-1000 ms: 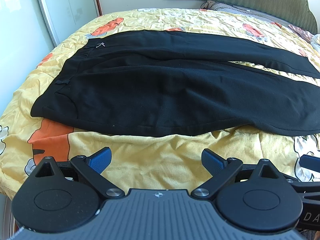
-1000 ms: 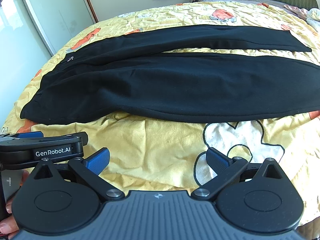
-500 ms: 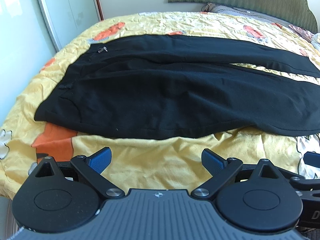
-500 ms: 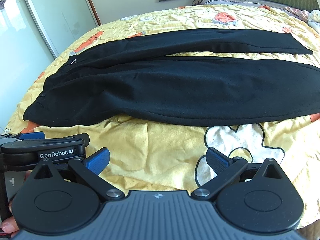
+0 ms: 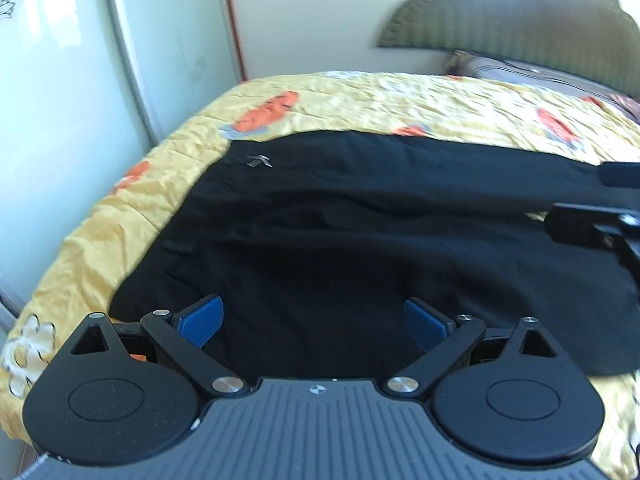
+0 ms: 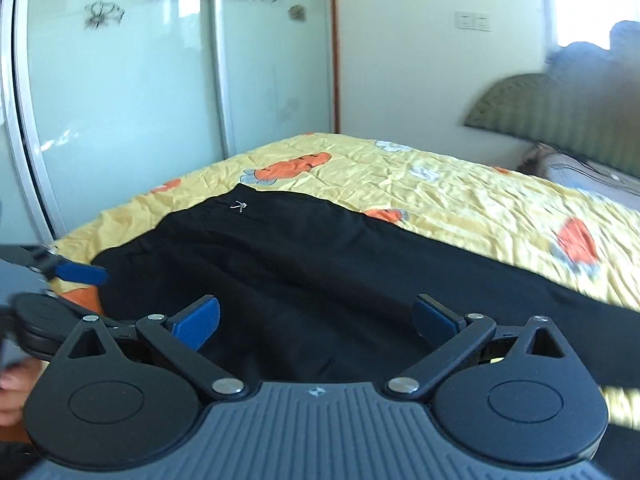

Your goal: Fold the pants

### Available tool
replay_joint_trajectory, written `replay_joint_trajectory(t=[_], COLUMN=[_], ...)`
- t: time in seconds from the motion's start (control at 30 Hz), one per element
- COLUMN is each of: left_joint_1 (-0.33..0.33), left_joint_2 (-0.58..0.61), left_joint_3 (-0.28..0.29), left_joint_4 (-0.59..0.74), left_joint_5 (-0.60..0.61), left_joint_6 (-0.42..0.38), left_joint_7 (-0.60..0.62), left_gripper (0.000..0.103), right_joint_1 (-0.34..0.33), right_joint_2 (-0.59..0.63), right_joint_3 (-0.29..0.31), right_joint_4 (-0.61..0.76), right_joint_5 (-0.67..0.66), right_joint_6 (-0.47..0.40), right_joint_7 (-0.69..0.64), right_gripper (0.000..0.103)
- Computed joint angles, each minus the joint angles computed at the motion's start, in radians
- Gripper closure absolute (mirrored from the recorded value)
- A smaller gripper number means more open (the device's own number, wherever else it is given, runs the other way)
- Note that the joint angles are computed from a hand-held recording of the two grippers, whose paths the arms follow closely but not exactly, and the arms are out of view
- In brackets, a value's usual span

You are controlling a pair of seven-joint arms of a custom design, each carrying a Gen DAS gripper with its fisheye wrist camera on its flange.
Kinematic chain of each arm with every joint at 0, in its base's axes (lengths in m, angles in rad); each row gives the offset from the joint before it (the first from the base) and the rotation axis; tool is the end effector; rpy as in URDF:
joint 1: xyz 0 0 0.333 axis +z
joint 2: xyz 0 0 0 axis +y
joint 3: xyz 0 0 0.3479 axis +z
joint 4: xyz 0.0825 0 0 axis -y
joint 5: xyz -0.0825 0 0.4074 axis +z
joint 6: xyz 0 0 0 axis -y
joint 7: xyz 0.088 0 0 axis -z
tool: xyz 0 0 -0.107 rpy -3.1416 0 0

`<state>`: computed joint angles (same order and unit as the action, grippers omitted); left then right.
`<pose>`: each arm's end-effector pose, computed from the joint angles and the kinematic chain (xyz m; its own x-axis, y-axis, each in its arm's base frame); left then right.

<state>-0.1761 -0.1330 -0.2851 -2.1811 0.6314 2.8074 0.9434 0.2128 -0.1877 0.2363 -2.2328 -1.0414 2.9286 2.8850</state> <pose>0.4948 -0.2849 0.5454 -0.2918 -0.9442 -0.1526 -0.6098 0.3066 -0.7308 0.4612 0.2909 0.5444 0.1373 -0.9861 -0.0936 -0.5451 0.0036 -0.8383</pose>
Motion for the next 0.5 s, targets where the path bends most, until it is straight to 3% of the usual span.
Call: replay_joint_trajectory(t=[0.07, 0.13, 0.2, 0.27, 0.3, 0.33, 0.4, 0.43, 0.47, 0.5], left_joint_1=[0.009, 0.008, 0.002, -0.007, -0.012, -0.017, -0.027, -0.032, -0.037, -0.043], left_joint_2=[0.035, 0.069, 0.102, 0.136, 0.154, 0.172, 0.210, 0.230, 0.253, 0.273], left_joint_3=[0.005, 0.016, 0.032, 0.047, 0.055, 0.061, 0.073, 0.078, 0.083, 0.089], left_joint_4=[0.044, 0.088, 0.129, 0.173, 0.195, 0.216, 0.262, 0.288, 0.316, 0.343], left_joint_5=[0.011, 0.015, 0.006, -0.012, -0.027, -0.046, -0.088, -0.105, -0.122, -0.132], left_joint_6=[-0.021, -0.045, -0.065, -0.090, -0.104, -0.117, -0.147, -0.163, -0.178, -0.193], left_joint_7=[-0.010, -0.018, -0.015, -0.004, 0.005, 0.017, 0.046, 0.061, 0.076, 0.086], left_gripper=[0.005, 0.005, 0.005, 0.005, 0.005, 0.005, 0.005, 0.005, 0.005, 0.005], right_joint_1=[-0.060, -0.177, -0.211, -0.120, -0.068, -0.046, -0.076, -0.060, -0.014, 0.055], right_joint_2=[0.088, 0.192, 0.283, 0.365, 0.406, 0.446, 0.532, 0.573, 0.611, 0.653], right_joint_3=[0.010, 0.110, 0.160, 0.071, 0.013, -0.010, 0.018, -0.001, -0.056, -0.142], right_joint_4=[0.044, 0.086, 0.156, 0.254, 0.304, 0.357, 0.478, 0.540, 0.604, 0.676], right_joint_5=[0.266, 0.615, 0.936, 1.163, 1.200, 1.275, 1.374, 1.422, 1.485, 1.527], right_joint_6=[0.090, 0.182, 0.177, 0.148, 0.139, 0.117, 0.055, 0.022, -0.022, -0.073], right_joint_7=[-0.295, -0.646, -0.996, -1.298, -1.364, -1.458, -1.587, -1.639, -1.695, -1.719], right_gripper=[0.000, 0.000, 0.000, 0.001, 0.002, 0.005, 0.011, 0.023, 0.043, 0.051])
